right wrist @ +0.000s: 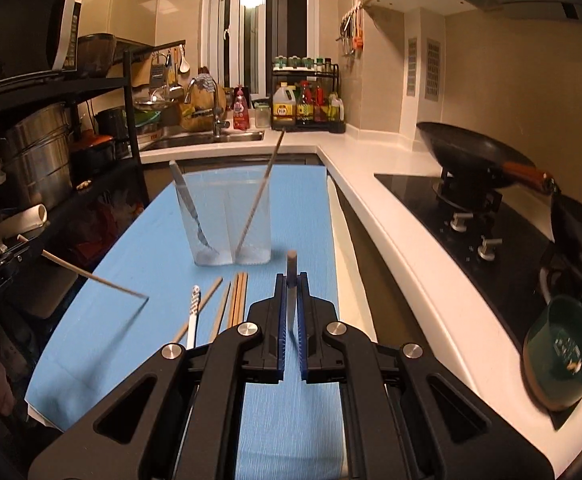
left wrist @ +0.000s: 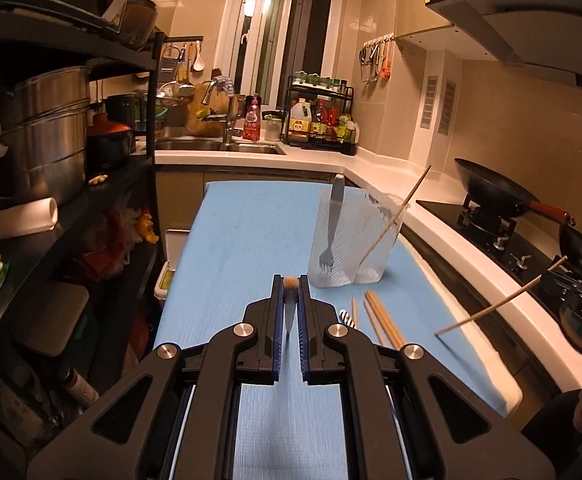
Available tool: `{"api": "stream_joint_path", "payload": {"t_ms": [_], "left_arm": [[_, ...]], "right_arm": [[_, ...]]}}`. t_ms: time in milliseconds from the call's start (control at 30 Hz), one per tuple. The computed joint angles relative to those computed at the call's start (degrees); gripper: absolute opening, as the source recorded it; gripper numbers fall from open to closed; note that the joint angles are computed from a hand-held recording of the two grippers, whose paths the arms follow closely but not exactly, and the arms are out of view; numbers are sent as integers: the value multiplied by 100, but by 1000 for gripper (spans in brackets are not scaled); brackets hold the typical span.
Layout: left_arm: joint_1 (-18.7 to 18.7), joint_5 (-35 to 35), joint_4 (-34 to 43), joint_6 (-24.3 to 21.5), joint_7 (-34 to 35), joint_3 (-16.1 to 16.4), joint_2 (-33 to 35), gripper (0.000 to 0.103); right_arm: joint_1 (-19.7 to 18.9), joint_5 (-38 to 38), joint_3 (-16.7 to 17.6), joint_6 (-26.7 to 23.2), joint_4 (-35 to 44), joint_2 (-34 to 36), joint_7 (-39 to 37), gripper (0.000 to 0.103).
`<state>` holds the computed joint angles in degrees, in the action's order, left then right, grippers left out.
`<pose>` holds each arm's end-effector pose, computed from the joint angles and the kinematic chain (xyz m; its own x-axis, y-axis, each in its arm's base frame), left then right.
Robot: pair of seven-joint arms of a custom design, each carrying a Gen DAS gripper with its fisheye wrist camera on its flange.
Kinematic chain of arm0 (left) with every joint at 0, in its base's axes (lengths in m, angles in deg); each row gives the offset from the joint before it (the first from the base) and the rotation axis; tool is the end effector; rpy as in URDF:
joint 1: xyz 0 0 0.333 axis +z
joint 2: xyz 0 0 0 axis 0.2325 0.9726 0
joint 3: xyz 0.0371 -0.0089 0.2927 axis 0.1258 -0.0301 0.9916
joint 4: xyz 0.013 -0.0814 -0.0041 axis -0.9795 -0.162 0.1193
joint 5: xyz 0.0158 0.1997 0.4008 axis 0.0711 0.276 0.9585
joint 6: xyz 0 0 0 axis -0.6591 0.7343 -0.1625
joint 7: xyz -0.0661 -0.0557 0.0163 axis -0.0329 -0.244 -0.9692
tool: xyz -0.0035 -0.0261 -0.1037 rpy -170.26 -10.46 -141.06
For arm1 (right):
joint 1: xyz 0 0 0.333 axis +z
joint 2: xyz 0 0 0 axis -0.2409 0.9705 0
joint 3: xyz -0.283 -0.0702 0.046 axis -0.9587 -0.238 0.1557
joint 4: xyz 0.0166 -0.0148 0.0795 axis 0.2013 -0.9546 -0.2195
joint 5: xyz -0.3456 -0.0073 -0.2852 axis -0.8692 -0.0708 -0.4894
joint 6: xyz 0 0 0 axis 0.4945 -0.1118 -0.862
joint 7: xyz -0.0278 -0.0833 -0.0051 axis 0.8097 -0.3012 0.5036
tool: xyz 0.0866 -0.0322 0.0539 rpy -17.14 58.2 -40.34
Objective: Organize utensils
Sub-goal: 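Lower the left gripper's chopstick into the clear holder and open while the right does the same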
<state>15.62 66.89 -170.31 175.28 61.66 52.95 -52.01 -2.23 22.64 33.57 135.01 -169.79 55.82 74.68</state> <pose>0.4226 -0.1120 0.5664 0.0237 -0.9914 0.1287 -0.4328 -0.1263 -0.8926 0.4304 0.3283 0.5701 0.1271 -0.9918 0.0160 -0.4830 -0.0760 -0.8723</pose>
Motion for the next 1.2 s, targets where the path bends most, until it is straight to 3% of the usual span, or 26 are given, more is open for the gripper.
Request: {"api": "stream_joint_path", "payload": {"t_ms": [333, 467, 700, 933, 1067, 1200], "left_arm": [[-1179, -879, 1404, -1088, 1321, 1176, 871, 7], [-1273, -1309, 2027, -1464, 1767, 1260, 1262, 7], [-1230, -1760, 3059, -1606, 2350, 1162, 1950, 7], [-1100, -2014, 4016, -1379, 2555, 1024, 2682, 7], [-854, -1682, 4570, -1272, 2285, 801, 3172, 7], [-660, -1087, 5099, -1607, 1908, 634, 3757, 7]], "right_arm": [[257, 526, -334, -6, 974, 694, -846, 5], [389, 678, -486, 12, 1494, 1083, -1149, 5], [665, 869, -744, 134, 2475, 1727, -1650, 5], [1011, 656, -1054, 149, 3871, 2660, -1952, 5], [1288, 396, -1347, 60, 4600, 3242, -1966, 5], [1456, 825, -1589, -36, 4986, 3726, -2243, 5]]}}
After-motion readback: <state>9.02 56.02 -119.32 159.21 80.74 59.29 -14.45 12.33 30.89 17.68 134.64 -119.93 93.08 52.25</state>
